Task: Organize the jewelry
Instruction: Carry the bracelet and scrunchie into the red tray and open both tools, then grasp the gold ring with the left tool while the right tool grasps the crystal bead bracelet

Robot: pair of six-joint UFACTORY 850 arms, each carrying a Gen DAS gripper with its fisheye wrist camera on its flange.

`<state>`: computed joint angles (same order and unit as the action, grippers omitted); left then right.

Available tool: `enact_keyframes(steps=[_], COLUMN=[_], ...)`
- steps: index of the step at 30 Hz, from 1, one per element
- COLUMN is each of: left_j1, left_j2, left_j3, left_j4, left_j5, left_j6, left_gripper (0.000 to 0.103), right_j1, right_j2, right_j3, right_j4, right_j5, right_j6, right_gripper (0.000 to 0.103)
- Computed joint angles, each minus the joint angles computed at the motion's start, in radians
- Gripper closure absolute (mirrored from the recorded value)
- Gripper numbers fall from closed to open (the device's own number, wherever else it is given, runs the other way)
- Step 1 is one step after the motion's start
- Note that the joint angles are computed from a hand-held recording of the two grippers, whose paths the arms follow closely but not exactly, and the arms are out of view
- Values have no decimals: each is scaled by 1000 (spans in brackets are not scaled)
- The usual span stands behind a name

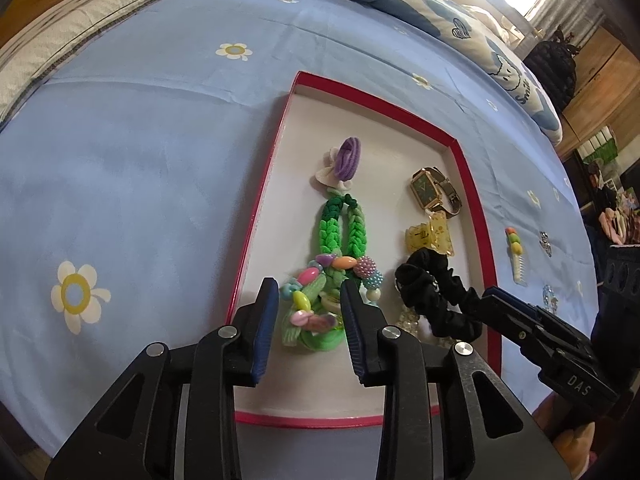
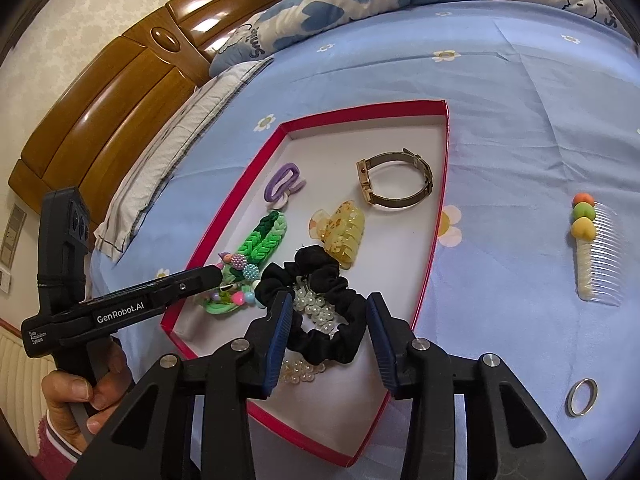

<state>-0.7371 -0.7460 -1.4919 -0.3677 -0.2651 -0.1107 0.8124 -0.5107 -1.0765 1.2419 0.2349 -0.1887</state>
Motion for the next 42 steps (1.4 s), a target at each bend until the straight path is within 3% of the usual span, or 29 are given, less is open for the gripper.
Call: enact_keyframes(steps=[2, 6, 13, 22, 33, 42], left_j1=[-3, -9, -20, -41, -102, -168], left_j2=[5, 18, 37, 64, 60, 22], left_j3=[2, 12, 27, 46, 1, -69], left_j4=[20, 60, 85, 48, -23, -48], left_j5=[4, 13, 21, 24, 4, -43], left_j6=[-19, -54, -88, -53, 53, 116], left_gripper=[61, 58, 44, 41, 37, 37], right_j1=[3, 10, 27, 57, 141, 183], right_j2=[9, 31, 83, 170, 295, 385], right_j3=[8, 27, 88, 199, 333, 440], right_j4=[-7, -5, -18, 42, 373, 484], right_j5=[8, 29, 72, 141, 276, 352], right_j6=[9, 18, 75, 115, -71, -48], right_gripper=[62, 61, 44, 36, 31, 31])
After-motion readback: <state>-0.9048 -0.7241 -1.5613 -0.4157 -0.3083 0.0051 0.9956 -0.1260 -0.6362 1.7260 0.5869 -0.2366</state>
